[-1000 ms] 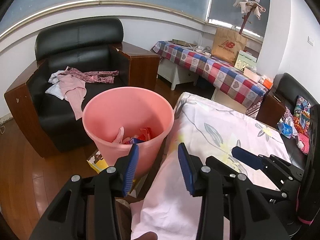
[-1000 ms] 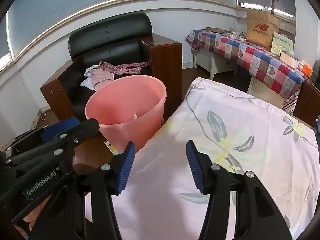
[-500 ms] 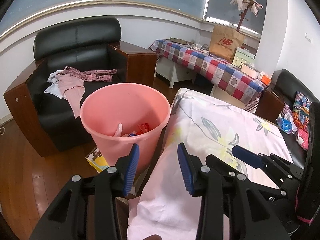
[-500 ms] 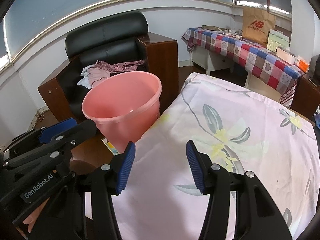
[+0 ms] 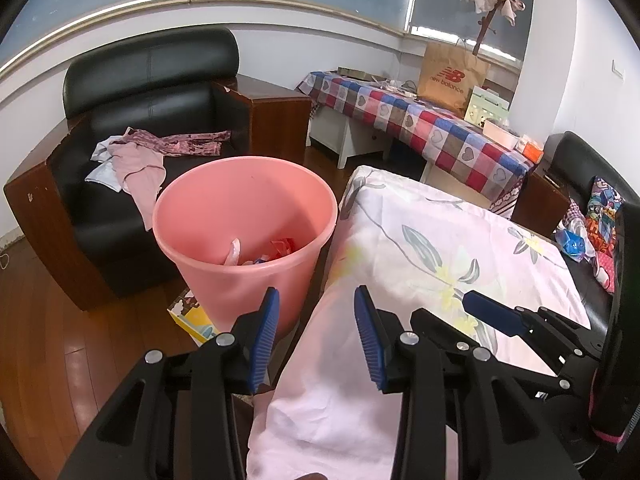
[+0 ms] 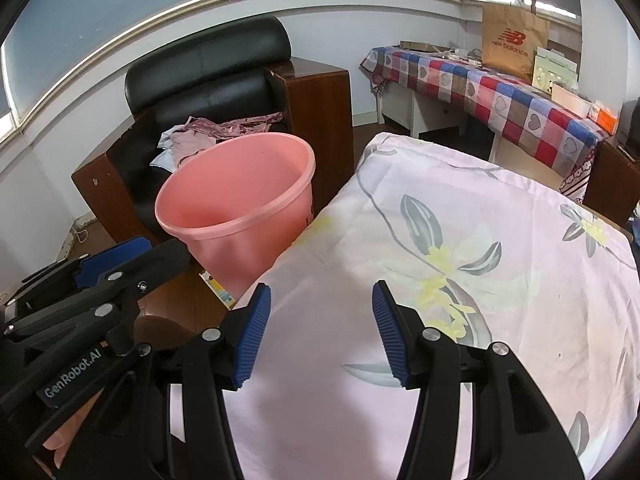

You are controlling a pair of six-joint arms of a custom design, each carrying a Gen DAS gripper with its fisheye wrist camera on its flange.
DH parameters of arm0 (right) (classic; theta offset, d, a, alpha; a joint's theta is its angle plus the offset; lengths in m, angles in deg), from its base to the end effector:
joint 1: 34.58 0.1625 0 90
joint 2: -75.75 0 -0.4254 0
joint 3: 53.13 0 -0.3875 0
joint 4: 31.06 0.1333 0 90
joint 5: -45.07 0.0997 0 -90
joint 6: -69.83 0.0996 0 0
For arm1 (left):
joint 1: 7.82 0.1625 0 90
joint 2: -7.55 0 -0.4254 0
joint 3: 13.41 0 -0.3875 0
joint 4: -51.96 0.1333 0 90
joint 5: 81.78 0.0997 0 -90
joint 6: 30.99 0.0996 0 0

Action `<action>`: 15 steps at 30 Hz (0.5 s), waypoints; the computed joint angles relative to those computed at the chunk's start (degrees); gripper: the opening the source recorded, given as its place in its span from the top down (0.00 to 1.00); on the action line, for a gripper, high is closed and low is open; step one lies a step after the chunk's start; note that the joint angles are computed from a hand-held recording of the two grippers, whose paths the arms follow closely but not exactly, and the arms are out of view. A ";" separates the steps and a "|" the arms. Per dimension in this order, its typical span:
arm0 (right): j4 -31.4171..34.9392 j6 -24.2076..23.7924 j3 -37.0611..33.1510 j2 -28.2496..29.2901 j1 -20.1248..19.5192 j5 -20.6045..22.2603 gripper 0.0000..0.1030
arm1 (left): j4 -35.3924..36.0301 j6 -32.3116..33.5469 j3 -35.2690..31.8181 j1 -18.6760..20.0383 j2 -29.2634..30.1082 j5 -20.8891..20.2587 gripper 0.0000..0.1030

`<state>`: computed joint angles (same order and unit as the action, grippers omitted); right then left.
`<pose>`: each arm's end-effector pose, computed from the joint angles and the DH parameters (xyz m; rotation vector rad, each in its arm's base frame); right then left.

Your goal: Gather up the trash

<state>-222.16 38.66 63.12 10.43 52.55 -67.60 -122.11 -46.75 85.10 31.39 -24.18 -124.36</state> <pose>0.0669 -0.5603 0.2659 0.3632 -2.3493 0.9205 -0.3574 -0.5583 -0.0046 0.5827 2.3914 -0.9039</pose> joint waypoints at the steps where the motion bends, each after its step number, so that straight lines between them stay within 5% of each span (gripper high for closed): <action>1: -0.12 -0.04 0.00 0.08 -0.04 -0.09 0.48 | 0.06 0.01 -0.04 0.03 0.03 -0.03 0.63; 15: -1.69 1.09 -0.31 -0.05 -0.59 -1.55 0.48 | 1.13 -0.48 -0.59 0.51 0.43 0.41 0.63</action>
